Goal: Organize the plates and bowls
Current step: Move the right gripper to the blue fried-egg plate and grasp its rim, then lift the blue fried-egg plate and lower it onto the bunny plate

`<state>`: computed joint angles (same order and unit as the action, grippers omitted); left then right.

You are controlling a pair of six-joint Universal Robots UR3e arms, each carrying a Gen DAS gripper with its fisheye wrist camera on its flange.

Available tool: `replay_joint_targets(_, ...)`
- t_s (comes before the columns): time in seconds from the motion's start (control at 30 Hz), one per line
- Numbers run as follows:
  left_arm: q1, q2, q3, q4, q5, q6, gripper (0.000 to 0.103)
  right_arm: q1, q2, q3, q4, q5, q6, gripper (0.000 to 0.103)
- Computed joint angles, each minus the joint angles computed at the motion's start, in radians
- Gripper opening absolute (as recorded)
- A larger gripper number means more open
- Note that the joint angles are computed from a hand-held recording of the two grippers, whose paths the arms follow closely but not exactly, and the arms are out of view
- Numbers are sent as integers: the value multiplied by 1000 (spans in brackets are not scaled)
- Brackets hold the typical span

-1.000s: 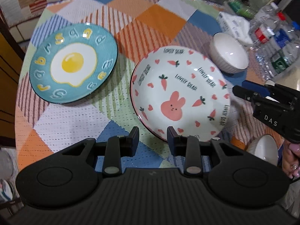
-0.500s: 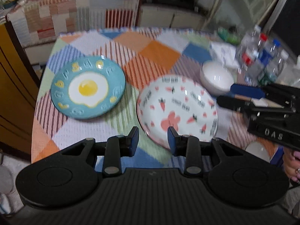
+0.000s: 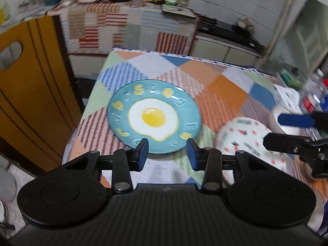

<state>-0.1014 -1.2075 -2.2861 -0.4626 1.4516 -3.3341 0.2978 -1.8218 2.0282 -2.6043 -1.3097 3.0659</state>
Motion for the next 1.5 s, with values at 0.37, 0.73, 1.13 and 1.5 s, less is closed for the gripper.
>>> replay_joint_targets(0.37,84,-234,-53,278,83,-1,47,-127,360,-147,-62,250,-8,78)
replay_joint_targets(0.73,148,-420,-88,411,21,-84,51,-120,697,-319,-202,223,270,77)
replay_joint_targets(1.13,150,-565,3,460,18,-98,41,-85,825,-498,-136,171,241,65)
replay_joint_targets(1.5,152,-592,33,459,-1,-120,23,-91,880,-566,-32,200,68,22)
